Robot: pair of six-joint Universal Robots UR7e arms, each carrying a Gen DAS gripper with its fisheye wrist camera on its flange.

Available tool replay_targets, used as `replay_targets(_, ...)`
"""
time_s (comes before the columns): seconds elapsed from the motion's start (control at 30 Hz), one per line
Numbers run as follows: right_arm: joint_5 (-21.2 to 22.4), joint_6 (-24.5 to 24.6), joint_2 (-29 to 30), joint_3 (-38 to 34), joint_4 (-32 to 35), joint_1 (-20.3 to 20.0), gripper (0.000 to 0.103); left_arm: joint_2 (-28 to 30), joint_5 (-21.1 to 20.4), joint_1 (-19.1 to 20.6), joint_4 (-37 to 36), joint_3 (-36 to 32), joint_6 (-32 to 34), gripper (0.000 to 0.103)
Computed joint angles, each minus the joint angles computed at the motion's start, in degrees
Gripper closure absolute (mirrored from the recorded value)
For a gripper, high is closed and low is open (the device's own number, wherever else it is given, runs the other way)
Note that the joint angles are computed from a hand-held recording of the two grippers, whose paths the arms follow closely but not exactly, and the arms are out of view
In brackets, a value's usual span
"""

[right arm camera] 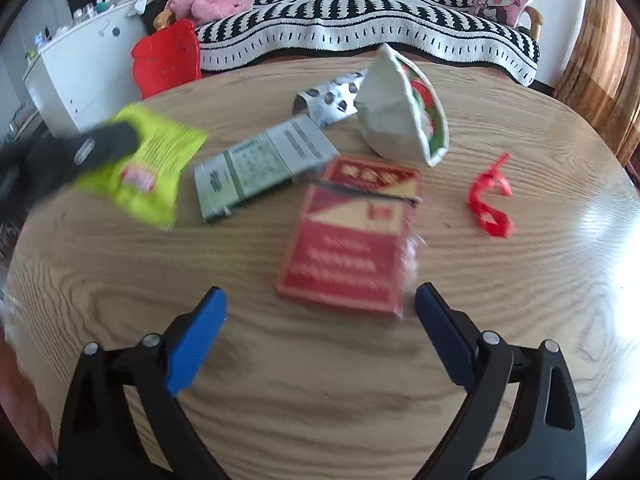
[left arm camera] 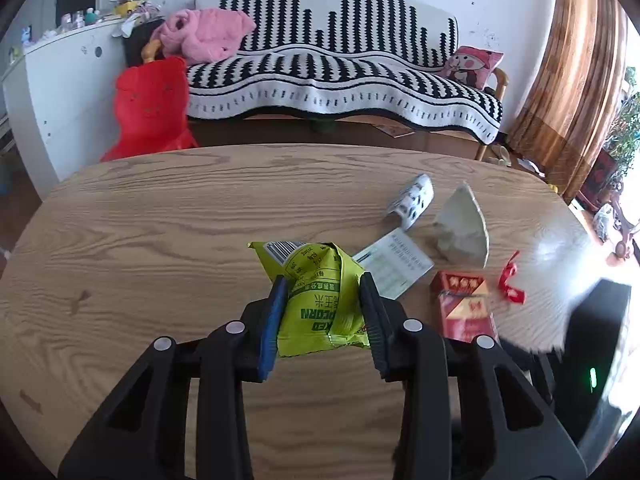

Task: Collect trash
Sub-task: 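Grasp the yellow-green snack bag with the left tool while the right tool grasps the red cigarette box, then carry the snack bag and cigarette box to the bin and open both tools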

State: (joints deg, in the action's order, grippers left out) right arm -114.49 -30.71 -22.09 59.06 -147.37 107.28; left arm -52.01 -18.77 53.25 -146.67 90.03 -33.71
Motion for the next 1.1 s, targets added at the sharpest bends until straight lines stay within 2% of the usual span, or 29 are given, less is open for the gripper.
replay_targets(0.1,-1.2,-0.7,1.1,-0.8,-1.9,0.4,0.020,-2.0,0.2,-0.4,3.2,2.0,-3.8,0.067)
replay_targets(0.2,-1.6,-2.1,0.8,-0.4,-3.4,0.3,0.042,-2.9,-0.2,-0.6,5.9,2.4,-6.8,0.067)
replay_targets(0.3,0.7,-1.3,-1.2,0.9,-1.1,-0.6,0.045,-2.5,-0.5,-0.8,7.0,2.1,-7.7,0.068)
replay_targets(0.6,1.1,-4.7,-12.1,11.9,-5.1,-3.0,0.046,2.8,-2.5,-3.5,4.6,-1.7,-4.4,0.068)
replay_targets(0.9,-1.4,-8.2,-23.2,17.8,-10.3,-10.8,0.046,15.8,-8.3,-6.8,0.4,-13.9,6.0,0.068)
replay_targets(1.1,-1.5,-4.8,-30.5,18.6,-10.2,-18.0,0.046,26.4,-14.3,-8.7,0.1,-25.6,12.8,0.068)
